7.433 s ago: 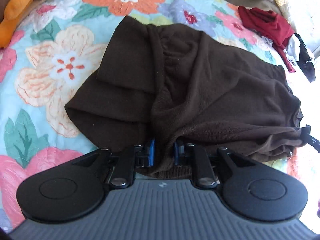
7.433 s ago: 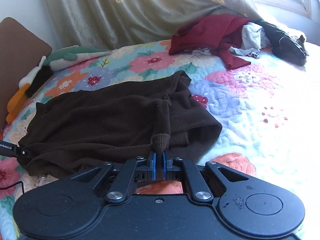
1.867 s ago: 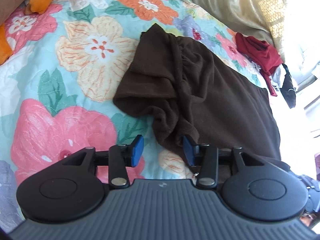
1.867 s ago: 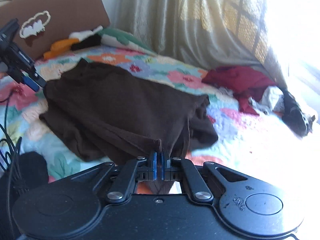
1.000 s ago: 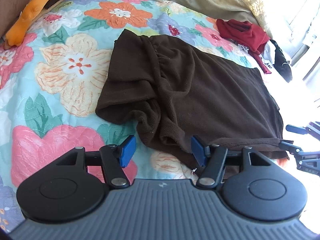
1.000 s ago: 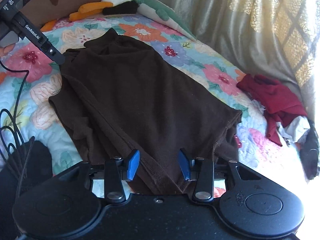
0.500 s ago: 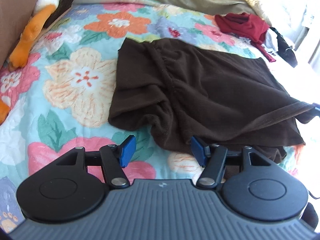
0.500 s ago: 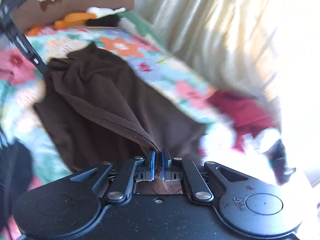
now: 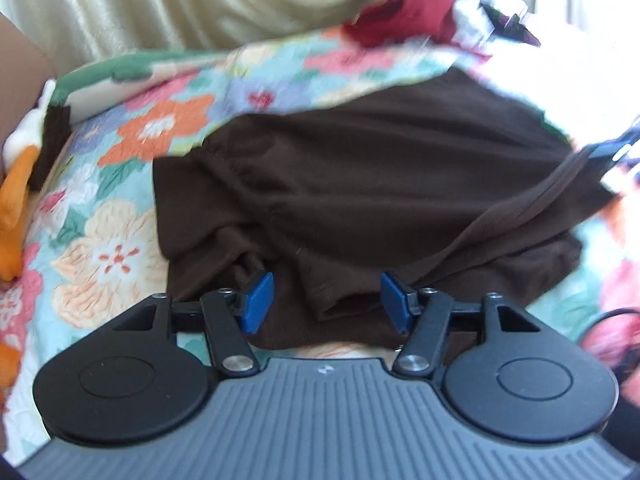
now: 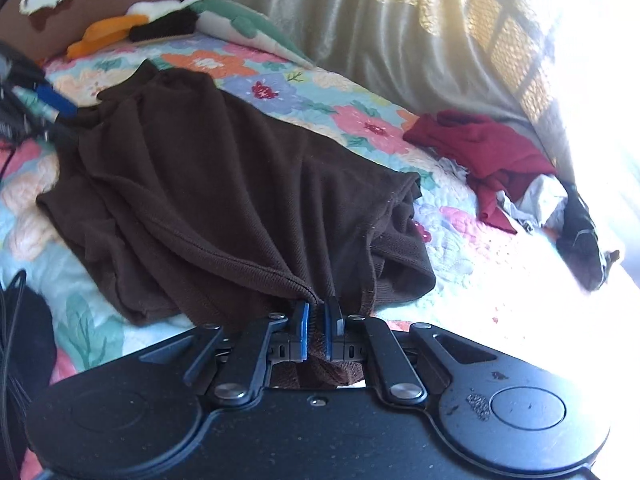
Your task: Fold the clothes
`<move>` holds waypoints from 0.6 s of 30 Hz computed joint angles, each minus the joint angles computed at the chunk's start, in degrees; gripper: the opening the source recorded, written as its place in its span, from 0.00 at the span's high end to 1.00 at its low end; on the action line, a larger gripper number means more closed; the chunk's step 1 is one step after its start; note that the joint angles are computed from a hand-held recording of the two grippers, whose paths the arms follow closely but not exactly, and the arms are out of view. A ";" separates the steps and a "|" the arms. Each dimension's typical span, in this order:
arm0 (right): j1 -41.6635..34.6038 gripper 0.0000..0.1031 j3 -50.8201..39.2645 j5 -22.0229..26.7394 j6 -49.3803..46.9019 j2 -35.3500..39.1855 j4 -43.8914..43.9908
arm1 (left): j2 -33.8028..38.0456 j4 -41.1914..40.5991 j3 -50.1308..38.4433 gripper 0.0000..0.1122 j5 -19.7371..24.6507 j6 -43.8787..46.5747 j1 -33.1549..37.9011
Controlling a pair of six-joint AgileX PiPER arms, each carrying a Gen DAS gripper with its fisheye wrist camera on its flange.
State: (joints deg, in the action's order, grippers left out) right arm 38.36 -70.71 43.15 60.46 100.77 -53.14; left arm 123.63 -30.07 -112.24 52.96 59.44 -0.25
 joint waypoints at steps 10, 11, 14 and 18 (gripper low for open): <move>-3.55 0.92 4.08 -7.61 6.22 -4.47 0.57 | -6.77 -6.74 7.82 0.93 -10.87 -1.66 2.10; -3.41 0.92 5.46 -9.45 6.73 -5.74 -0.01 | -7.94 -7.23 8.70 0.93 -10.78 -2.69 2.93; -3.20 0.92 6.81 -12.57 3.18 -6.00 4.01 | -8.66 -1.96 8.48 0.93 -8.01 -10.13 4.06; -2.14 0.91 5.91 -12.84 -6.34 -2.71 12.43 | -1.25 8.83 -2.41 0.93 3.81 -23.60 3.70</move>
State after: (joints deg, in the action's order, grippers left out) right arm 36.22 -64.81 30.31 54.11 98.06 -40.71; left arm 122.37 -21.24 -114.65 56.78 35.84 3.45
